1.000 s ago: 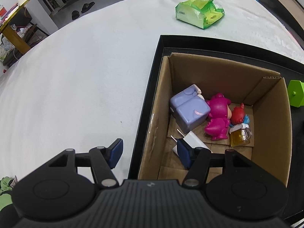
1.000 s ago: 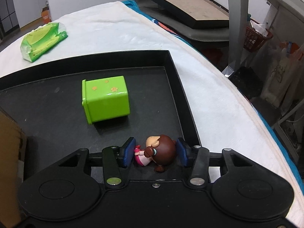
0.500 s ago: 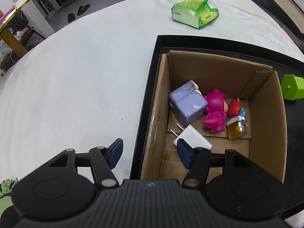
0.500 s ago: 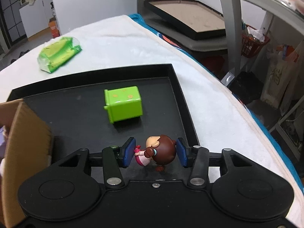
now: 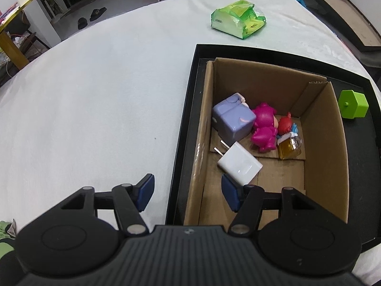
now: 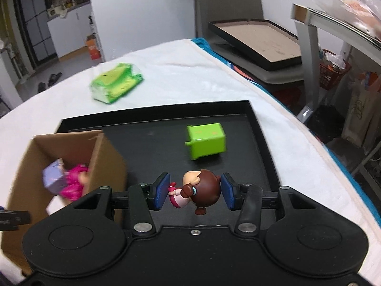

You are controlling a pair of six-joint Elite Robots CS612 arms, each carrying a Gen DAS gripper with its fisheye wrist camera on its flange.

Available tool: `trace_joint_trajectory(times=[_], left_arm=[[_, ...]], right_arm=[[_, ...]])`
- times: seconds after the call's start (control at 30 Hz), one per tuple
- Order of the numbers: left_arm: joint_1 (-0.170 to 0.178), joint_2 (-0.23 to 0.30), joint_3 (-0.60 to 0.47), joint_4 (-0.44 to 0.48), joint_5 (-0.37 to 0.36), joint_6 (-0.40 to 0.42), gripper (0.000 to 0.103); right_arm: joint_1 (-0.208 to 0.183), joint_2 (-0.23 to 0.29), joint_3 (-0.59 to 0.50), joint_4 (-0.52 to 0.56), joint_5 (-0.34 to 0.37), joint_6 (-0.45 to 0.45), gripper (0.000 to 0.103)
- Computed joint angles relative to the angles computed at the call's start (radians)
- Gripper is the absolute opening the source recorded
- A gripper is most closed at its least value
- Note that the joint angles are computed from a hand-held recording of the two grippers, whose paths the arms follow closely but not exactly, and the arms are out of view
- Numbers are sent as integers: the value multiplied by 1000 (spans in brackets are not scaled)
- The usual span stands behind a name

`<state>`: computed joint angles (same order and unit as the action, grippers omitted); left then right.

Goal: Organize rigid objects
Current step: 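Carry the small doll with the right gripper toward the box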

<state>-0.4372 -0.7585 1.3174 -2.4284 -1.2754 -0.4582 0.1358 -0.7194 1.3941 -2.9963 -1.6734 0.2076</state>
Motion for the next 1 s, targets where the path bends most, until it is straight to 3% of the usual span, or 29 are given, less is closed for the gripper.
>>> trace_joint_trajectory(times=[0.33,0.6,0.9,1.0], left_arm=[[9,-22,51,-64,-44,16,52],[21,-27,65,-81,-87,9,29],[30,-30,73,-99,-151,4,10],[29,-31,79,-111,-153,8,10]], right_arm=[[29,-22,22,-49,80,-35,46],[33,-25,13,-60,141,-44,46],[30,-20,-6,-42,207,-65,46],[35,-16,-14,-40,230,-81,46]])
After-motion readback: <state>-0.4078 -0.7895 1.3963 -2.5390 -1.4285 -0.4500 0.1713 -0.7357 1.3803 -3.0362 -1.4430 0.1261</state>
